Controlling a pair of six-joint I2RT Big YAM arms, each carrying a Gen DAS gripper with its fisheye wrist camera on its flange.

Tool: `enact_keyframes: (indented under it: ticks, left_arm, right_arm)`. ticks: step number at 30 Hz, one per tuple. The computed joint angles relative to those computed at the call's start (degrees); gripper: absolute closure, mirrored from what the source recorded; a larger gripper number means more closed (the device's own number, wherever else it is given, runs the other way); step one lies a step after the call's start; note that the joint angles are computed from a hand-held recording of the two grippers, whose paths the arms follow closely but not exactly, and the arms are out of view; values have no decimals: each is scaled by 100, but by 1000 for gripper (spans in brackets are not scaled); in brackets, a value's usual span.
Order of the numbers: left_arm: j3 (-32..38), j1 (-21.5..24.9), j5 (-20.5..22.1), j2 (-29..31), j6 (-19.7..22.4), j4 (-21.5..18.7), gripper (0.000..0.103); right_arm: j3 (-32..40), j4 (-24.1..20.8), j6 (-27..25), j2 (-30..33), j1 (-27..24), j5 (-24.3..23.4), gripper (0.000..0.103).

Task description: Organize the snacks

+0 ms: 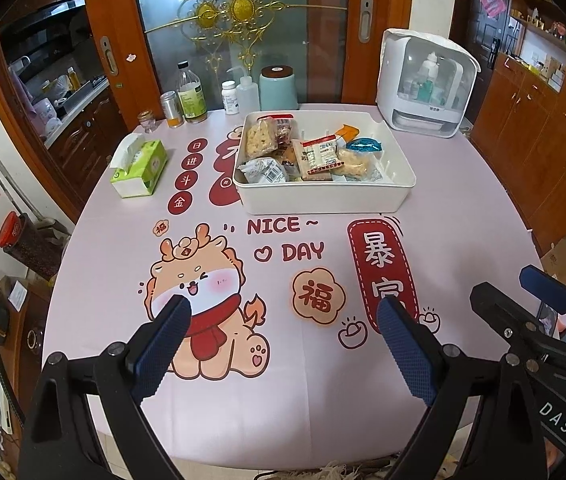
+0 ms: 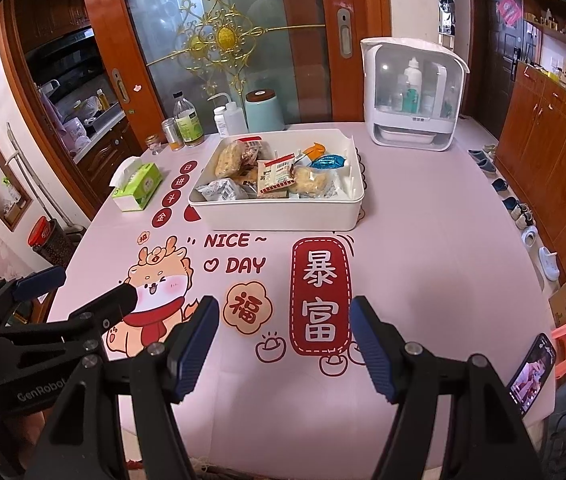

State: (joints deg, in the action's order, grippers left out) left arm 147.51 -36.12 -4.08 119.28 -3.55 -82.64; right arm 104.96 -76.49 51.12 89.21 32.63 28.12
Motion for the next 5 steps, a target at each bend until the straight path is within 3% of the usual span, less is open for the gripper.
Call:
enact_keyframes:
  ticks: [5]
  left_arm:
    - [-133, 18, 15, -46, 23, 68, 10]
  right_arm:
    - [12, -8, -4, 5, -5, -9, 35]
